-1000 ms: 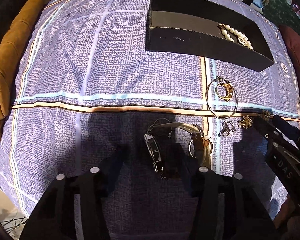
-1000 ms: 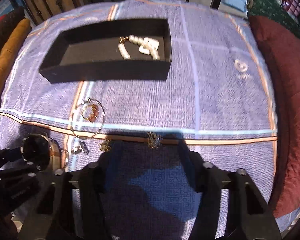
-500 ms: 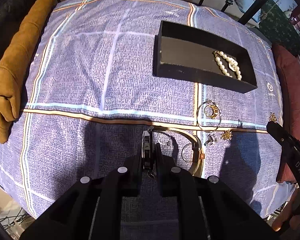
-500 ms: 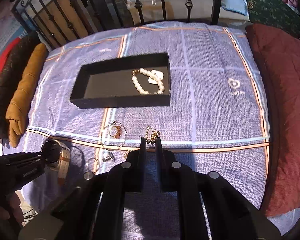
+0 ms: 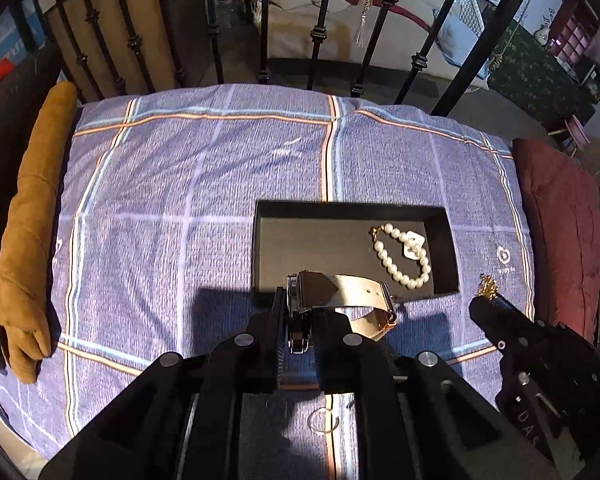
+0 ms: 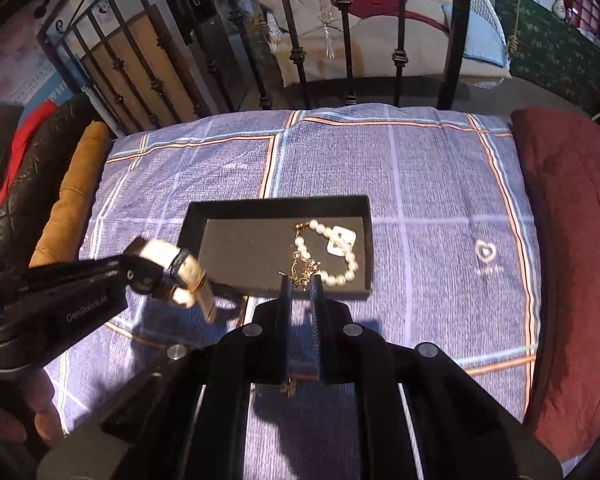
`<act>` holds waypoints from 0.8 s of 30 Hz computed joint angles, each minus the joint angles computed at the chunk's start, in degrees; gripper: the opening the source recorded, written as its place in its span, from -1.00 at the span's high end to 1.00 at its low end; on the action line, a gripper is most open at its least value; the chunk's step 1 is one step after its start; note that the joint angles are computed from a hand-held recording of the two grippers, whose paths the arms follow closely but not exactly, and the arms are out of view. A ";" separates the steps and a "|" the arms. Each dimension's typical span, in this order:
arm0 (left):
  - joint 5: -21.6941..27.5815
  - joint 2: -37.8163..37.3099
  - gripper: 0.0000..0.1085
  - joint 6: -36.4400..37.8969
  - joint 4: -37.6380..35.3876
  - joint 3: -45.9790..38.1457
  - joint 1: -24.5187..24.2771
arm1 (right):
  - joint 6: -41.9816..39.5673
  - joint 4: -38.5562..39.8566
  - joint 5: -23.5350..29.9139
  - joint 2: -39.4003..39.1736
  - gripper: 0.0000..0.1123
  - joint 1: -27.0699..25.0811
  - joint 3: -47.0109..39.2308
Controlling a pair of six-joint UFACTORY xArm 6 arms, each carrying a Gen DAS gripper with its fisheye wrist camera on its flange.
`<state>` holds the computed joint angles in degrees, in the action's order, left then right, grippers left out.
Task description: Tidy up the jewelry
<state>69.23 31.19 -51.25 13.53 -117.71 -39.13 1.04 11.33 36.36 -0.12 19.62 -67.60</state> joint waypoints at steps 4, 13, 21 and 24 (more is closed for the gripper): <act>4.45 8.12 0.79 3.47 1.21 -12.05 0.65 | -0.04 -0.96 0.06 5.06 0.82 -0.17 -4.49; 7.36 12.66 0.12 5.48 4.51 -17.59 0.71 | 0.98 -4.97 2.69 10.91 0.26 -1.46 -9.32; 0.78 -3.79 0.00 0.39 3.79 7.58 -0.11 | -0.87 -3.10 2.66 0.84 0.26 -2.68 0.62; -0.99 -9.88 -0.01 -2.49 2.26 16.32 -1.54 | -2.51 -1.19 3.10 -4.69 0.26 -3.03 6.34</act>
<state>68.24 21.31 -53.74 15.79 -101.40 -40.67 -1.47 10.14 39.46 -4.81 16.59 -61.26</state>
